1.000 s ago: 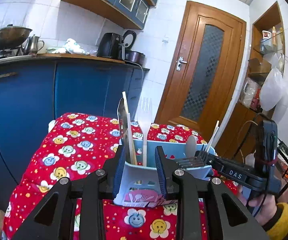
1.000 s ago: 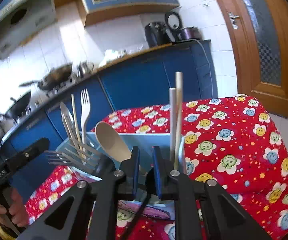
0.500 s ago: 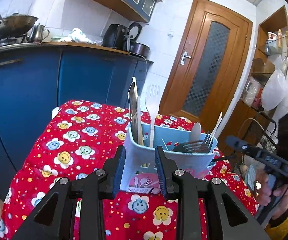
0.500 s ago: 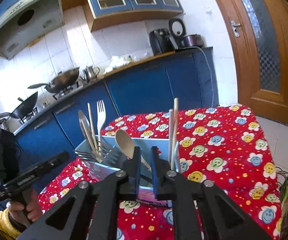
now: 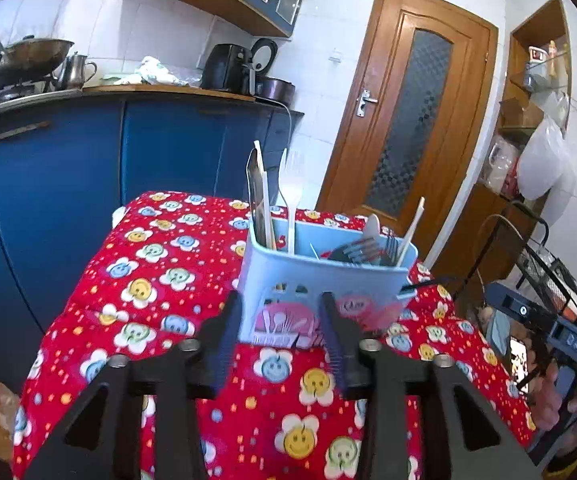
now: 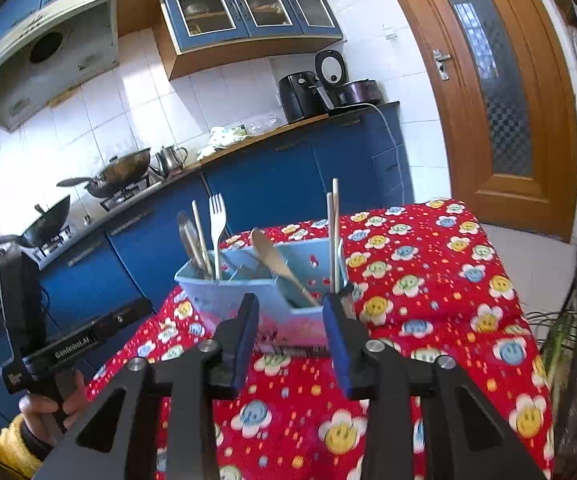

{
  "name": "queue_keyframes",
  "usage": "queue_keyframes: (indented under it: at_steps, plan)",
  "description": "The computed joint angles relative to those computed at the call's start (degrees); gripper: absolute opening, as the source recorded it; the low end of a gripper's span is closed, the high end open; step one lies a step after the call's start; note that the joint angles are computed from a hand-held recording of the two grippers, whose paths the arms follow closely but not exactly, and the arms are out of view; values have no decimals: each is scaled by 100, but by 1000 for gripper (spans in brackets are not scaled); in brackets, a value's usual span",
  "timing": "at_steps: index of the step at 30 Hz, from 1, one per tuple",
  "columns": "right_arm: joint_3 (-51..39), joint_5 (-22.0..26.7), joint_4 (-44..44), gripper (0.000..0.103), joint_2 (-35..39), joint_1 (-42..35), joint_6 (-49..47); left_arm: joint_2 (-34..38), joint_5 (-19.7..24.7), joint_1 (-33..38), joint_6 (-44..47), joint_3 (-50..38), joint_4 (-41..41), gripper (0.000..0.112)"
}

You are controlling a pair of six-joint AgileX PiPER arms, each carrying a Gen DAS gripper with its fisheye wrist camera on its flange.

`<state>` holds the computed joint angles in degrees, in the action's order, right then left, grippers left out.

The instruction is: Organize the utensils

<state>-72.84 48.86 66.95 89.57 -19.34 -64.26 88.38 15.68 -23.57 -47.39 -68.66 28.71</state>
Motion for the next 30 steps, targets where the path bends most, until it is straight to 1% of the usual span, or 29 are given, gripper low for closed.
queue_keyframes:
  at_steps: [2,3,4,5,6,7,9,11,13,15,18,20,24,26,30]
  plan:
    - [414,-191,-28,52,-366,68,-88,-196,51,-101,-363,213,358,53]
    - [577,-263,-23,55,-505,90,-143,-256,83,-133,-407,267,405,58]
    - [790,-366,-17,63,-685,132,-205,-336,118,-187,-554,359,555,61]
    - [1001,-496,-37,70,-870,197,-233,-410,173,-261,-813,451,820,65]
    - [1147,-577,-50,73,-998,238,-252,-474,220,-323,-1082,543,1093,69]
    - [1317,-679,-70,78,-1148,297,-270,-534,292,-395,-1392,633,1401,71]
    - [1606,-850,-36,84,-1392,371,-345,-626,516,-569,-2078,802,2049,77]
    - [1931,-1140,-24,99,-1660,512,-331,-699,759,-743,-2822,990,2700,77]
    - [2234,-1340,146,102,-1874,592,-480,-727,979,-896,-3425,1142,3229,77]
    - [2463,-1560,231,103,-2018,699,-568,-725,1141,-1001,-3853,1288,3624,78]
    - [2841,-2063,478,103,-2199,926,-875,-676,1414,-1208,-4435,1473,4176,78]
    - [3056,-2371,821,103,-2249,1035,-1245,-635,1561,-1335,-4795,1580,4518,78]
    - [3467,-2588,1798,103,-2264,1046,-2318,-513,1685,-1500,-5064,1682,4814,78]
    - [3601,-2690,2167,103,-2258,1057,-2703,-473,1731,-1572,-5328,1777,5048,78]
    - [3869,-2971,3282,103,-2301,1111,-3875,-395,1832,-1652,-5581,1843,5242,78]
